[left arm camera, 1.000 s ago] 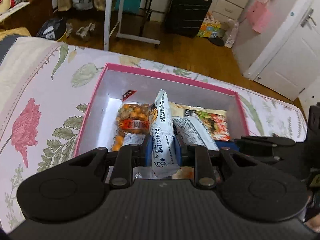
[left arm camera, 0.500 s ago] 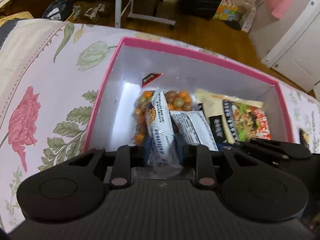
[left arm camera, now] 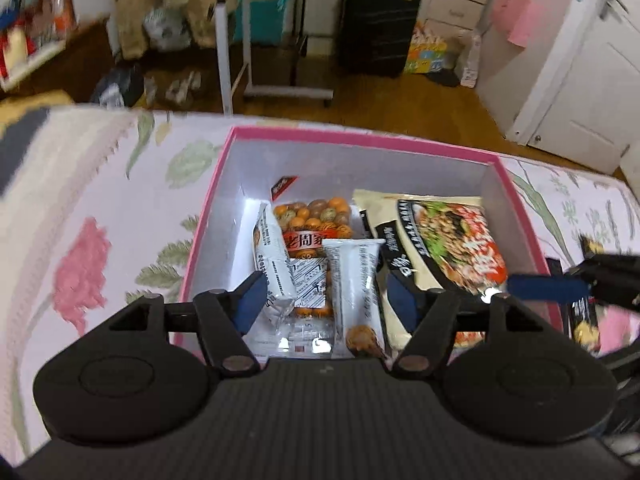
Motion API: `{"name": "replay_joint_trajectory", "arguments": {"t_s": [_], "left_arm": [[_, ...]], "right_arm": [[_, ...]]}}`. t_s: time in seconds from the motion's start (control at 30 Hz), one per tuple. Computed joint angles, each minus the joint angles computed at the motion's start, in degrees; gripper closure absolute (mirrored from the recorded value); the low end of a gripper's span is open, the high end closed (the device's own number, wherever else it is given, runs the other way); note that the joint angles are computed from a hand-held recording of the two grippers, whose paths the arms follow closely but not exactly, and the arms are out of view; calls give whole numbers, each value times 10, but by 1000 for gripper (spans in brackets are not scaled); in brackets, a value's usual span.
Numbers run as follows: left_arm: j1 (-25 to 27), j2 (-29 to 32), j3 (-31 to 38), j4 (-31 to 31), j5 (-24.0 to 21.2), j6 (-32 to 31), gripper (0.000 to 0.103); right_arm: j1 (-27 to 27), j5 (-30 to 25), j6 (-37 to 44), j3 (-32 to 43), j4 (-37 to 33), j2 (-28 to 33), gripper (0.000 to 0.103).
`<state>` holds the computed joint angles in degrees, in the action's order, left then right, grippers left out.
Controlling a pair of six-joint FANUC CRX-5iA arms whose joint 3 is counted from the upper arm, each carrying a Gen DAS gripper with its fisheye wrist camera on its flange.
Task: Organize snacks
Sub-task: 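Lower the left tool onto the black NB cracker pack and close on it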
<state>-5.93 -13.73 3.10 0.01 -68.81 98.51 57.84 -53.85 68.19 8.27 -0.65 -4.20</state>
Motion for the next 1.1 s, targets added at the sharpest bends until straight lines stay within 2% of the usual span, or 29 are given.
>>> {"name": "replay_joint_trajectory", "arguments": {"t_s": [0.1, 0.23, 0.37, 0.5, 0.77, 0.83, 0.93, 1.1], "left_arm": [[-23, -11, 10, -13, -9, -4, 29], [-58, -15, 25, -21, -22, 9, 28], [-103, -3, 49, -35, -34, 25, 28], [-147, 19, 68, -28, -39, 29, 28], [-221, 73, 83, 11, -10, 29, 27], [-230, 93, 91, 29, -5, 31, 27], [-237, 115, 84, 67, 27, 28, 27], [-241, 181, 105, 118, 40, 15, 35]], "right_arm": [[6, 0, -30, -43, 37, -45, 39], [28, -14, -74, -110, 116, -105, 38], [48, -38, -120, -167, 185, -165, 34], [51, -68, -149, -203, 218, -205, 34], [30, -76, -218, -278, 247, -252, 34], [22, -73, -217, -291, 246, -255, 34], [4, -59, -202, -309, 234, -259, 34], [-20, -57, -190, -314, 213, -251, 34]]}}
